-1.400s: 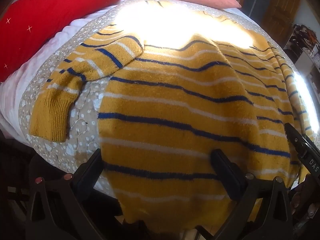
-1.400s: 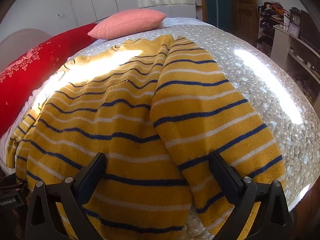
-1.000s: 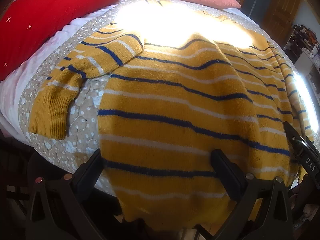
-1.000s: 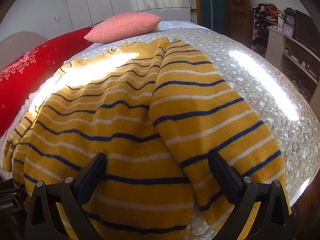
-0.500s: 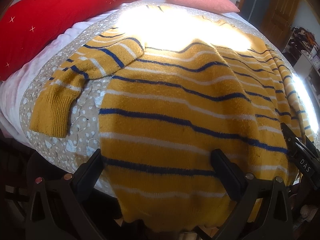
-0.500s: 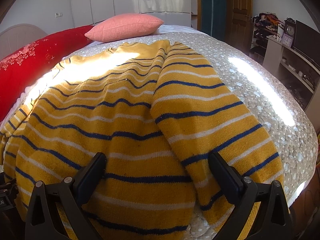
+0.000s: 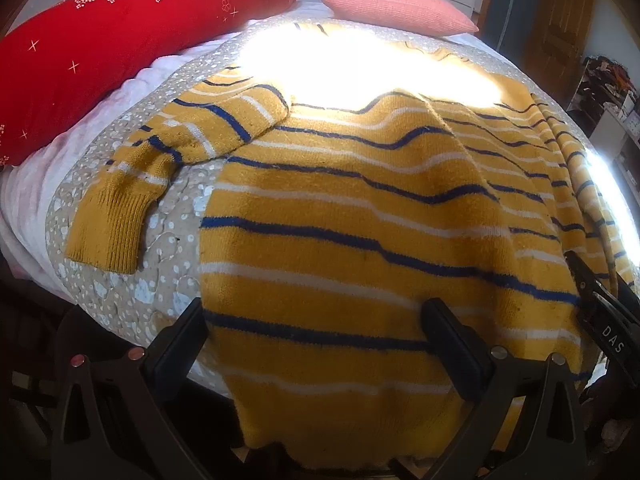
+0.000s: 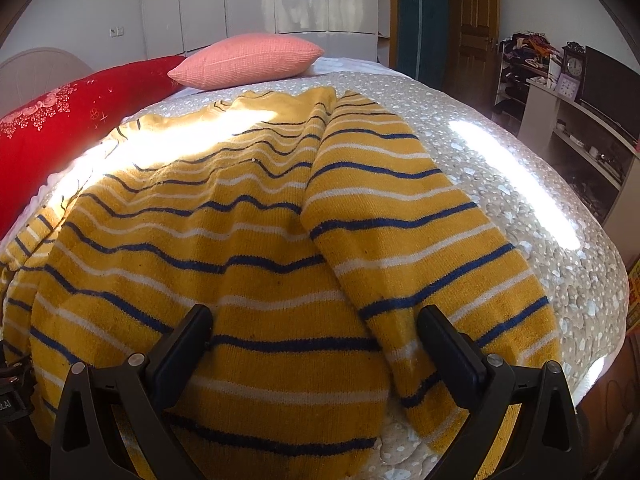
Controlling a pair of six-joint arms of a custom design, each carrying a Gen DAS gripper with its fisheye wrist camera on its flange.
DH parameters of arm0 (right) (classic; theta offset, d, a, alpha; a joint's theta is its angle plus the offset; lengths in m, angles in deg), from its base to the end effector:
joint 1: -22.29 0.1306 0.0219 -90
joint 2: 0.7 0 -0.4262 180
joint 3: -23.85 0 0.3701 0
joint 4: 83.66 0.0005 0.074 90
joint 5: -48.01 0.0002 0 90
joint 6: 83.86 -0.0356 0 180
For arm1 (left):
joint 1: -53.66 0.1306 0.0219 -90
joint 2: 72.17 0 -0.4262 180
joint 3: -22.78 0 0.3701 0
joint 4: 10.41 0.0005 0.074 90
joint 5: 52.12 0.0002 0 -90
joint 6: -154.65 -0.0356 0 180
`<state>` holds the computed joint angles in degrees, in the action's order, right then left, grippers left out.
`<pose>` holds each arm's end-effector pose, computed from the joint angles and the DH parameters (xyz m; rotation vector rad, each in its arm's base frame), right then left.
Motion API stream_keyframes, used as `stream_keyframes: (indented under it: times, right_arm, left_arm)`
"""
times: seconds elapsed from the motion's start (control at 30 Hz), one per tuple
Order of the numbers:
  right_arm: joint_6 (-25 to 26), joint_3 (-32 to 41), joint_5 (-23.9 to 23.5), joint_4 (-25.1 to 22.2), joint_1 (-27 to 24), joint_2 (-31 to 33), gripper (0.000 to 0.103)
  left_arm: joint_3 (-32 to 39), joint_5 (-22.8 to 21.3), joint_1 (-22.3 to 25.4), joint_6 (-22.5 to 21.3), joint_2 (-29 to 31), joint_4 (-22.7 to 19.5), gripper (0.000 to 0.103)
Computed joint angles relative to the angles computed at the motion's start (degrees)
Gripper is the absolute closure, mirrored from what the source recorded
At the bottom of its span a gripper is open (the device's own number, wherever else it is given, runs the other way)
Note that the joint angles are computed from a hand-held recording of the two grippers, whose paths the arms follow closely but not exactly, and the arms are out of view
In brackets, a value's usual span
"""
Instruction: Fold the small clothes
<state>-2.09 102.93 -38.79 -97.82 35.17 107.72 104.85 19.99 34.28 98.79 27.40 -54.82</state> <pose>0.5450 0.1221 0.2781 -0.0666 2.3306 0.1195 0.4717 -0.1549 0.3443 -0.4300 2.5327 0.0716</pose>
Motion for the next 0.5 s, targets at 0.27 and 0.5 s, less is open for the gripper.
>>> stream_keyframes:
  times: [0.27,0.5]
  right_arm:
    - [-0.4,-2.4,2.2,3.2,0.8,-0.8,0.000]
    - [-0.8,-3.7,4.2,5.4,1.5,-1.1,0.000]
  left_arm:
    - [-1.0,0.2,-0.1,0.0,-0.5,1.1,0.000]
    - [-1.8,-1.1,-0.6,0.0,-0.8,2.2,0.000]
